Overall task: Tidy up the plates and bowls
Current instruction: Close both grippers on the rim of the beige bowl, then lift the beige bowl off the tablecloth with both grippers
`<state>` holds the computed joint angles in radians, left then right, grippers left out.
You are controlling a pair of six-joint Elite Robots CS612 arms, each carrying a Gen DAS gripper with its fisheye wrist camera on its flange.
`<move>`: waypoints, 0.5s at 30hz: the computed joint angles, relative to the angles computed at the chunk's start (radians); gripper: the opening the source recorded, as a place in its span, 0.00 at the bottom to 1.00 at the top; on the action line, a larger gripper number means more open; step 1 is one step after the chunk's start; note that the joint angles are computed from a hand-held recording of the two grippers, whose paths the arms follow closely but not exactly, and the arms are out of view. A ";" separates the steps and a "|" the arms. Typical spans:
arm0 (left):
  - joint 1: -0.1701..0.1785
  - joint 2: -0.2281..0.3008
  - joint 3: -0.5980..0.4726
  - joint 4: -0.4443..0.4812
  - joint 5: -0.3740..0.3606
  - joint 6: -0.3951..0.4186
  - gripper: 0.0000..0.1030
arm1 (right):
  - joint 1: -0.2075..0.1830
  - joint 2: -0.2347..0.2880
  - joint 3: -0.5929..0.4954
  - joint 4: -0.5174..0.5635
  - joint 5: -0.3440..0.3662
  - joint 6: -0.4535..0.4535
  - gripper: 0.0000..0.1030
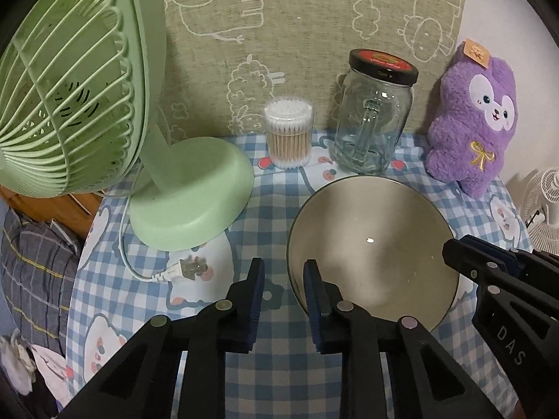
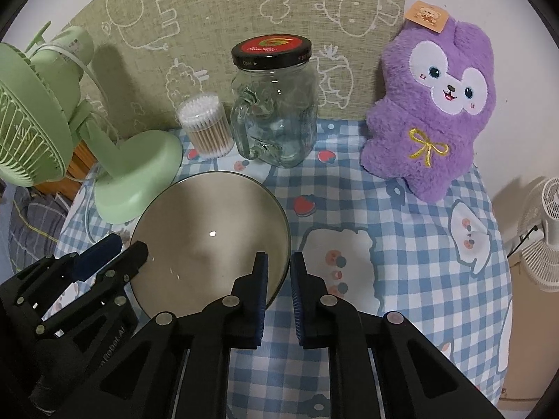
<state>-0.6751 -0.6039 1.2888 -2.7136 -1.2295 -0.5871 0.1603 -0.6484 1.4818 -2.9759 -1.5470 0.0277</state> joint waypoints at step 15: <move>0.008 0.014 -0.016 -0.026 -0.035 0.023 0.04 | 0.004 0.024 -0.031 0.010 -0.026 -0.006 0.12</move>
